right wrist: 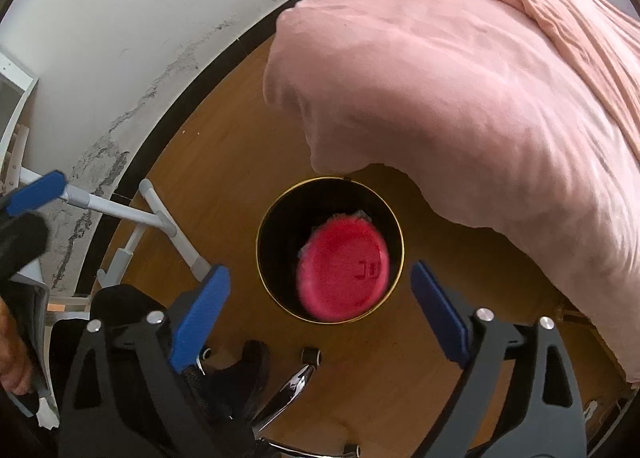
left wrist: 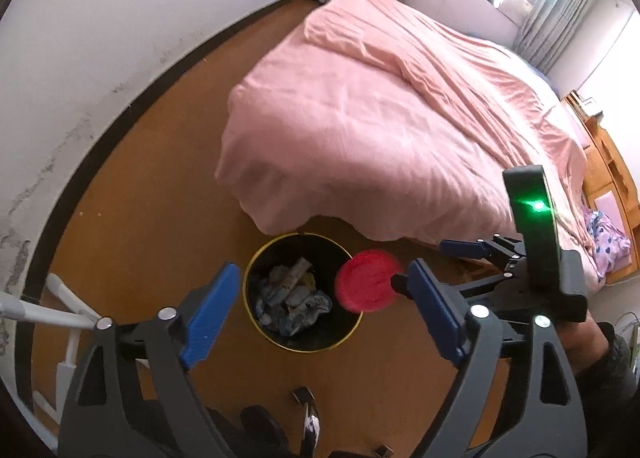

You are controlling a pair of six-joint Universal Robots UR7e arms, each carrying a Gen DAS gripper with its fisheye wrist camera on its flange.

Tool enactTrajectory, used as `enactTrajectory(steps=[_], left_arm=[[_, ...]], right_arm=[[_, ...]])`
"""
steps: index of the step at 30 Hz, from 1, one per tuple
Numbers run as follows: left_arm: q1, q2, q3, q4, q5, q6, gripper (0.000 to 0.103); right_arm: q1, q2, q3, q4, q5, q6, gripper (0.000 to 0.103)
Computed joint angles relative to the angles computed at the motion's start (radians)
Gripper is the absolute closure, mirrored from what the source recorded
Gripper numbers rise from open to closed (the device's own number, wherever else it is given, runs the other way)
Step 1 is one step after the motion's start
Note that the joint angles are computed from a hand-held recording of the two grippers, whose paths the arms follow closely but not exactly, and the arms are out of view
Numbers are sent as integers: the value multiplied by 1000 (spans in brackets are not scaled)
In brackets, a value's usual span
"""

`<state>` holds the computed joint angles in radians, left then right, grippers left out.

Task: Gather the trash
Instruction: 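Carry lid and wrapper over the bin and open both tools, then grasp the white tape ring with the right tool while the left grasps the white wrapper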

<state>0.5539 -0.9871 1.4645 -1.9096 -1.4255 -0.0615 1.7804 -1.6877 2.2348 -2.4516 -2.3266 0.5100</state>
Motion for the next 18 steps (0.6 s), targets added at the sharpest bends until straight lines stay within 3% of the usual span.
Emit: enactTrajectory(steps=[5,11,15,18], left_arm=[[-3,-71,-19,21,34,-20,16],[4,-190,-58,84,180,-43,12],[41,-283,-105,152,327,-69,12],[91,-337,-167,234,450,-100,12]], right_arm=[[90,45,-60,23,-63,47,13],[257,204,-243,47,-155,16,13],[349,397,-442,22,-161,-94,13],[402,597,-648,-7,-104,-235,13]])
